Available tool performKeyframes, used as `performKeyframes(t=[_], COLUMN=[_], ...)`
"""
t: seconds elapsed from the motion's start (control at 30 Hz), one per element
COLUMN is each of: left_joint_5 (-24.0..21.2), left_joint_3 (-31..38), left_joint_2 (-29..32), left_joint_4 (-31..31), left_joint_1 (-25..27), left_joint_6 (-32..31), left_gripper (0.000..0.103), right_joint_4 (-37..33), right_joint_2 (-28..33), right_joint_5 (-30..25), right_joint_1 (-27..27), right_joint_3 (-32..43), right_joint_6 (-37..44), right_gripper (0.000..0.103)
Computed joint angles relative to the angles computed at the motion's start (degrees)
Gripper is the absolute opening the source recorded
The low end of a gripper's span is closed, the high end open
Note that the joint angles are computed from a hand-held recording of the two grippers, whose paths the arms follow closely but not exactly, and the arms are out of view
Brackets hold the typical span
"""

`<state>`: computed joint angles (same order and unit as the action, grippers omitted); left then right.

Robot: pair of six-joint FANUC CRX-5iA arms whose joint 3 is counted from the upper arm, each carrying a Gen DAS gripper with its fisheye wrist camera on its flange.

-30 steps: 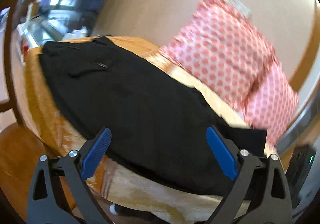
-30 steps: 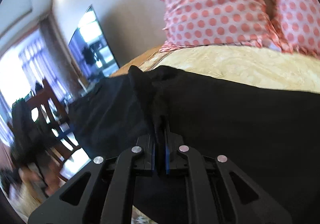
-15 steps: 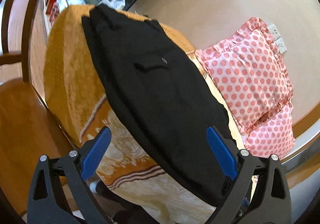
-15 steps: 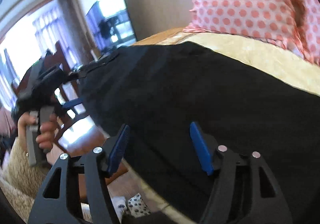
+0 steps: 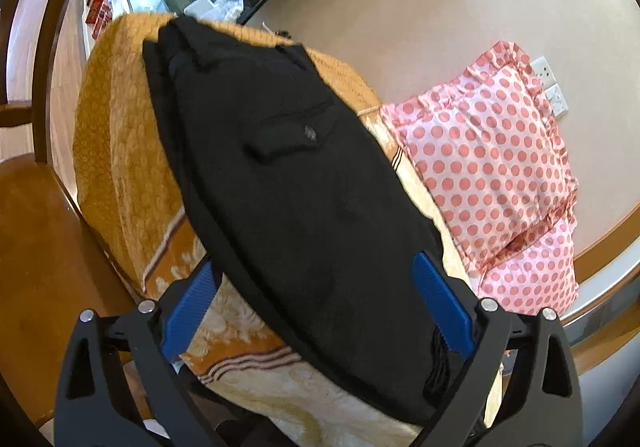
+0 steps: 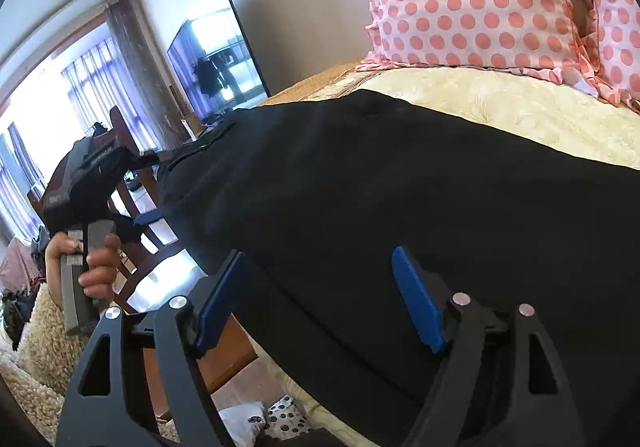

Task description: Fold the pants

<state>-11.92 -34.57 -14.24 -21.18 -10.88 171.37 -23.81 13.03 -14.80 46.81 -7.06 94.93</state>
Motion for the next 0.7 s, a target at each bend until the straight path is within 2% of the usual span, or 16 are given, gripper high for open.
performKeyframes(t=[0.1,0.3,0.33,0.37,0.43,0.47,0.5,0.53,0.57,0.63,0.7], left_joint_5=[-2.57,-0.8,-0.98,-1.72,-5.12,-6.72,-8.02,-11.64,-13.82,-19.83,-27.3], left_joint_3=[1.95,-0.55,-0.53,-0.22,1.29,2.43,3.27,5.19,6.5,10.51,15.11], left_joint_2=[-0.44,-1.43,-1.68,-1.8,-1.71,-1.43,-1.04,0.12,0.81,2.32,4.06], left_joint_4=[-4.55,3.47,2.89,2.27,-0.19,-3.04,-4.37,-5.19,-6.52,-13.91,-20.63], left_joint_1=[0.06,6.38,7.15,7.79,8.31,7.92,7.66,6.98,6.11,1.81,-3.59], left_joint_6=[4.15,-1.99,-0.91,0.15,3.06,5.88,6.96,6.67,7.22,11.91,14.56], left_gripper=[0.096,0.094,0.093,0.089,0.071,0.065,0.048,0.028,0.023,0.013,0.01], right_joint_4=[-0.3,-3.72,-4.35,-4.88,-7.85,-9.59,-12.95,-14.57,-16.68,-21.16,-24.81], right_joint_2=[-0.42,-0.33,-0.35,-0.38,-0.66,-0.76,-0.95,-1.17,-1.36,-2.01,-2.88], right_joint_5=[0.14,-0.1,-0.06,-0.06,-0.29,-0.76,-1.5,-1.68,-2.23,-3.09,-3.28], right_joint_1=[-0.02,-0.67,-0.77,-0.87,-1.44,-1.88,-2.73,-3.07,-3.69,-5.11,-6.34], right_joint_3=[-0.31,0.32,0.36,0.41,0.56,0.86,1.25,1.23,1.38,1.32,0.78], right_joint_6=[0.57,4.71,5.43,6.03,9.0,10.63,13.59,14.81,16.69,20.54,23.42], right_gripper=[0.079,0.081,0.081,0.081,0.081,0.081,0.081,0.081,0.081,0.081,0.081])
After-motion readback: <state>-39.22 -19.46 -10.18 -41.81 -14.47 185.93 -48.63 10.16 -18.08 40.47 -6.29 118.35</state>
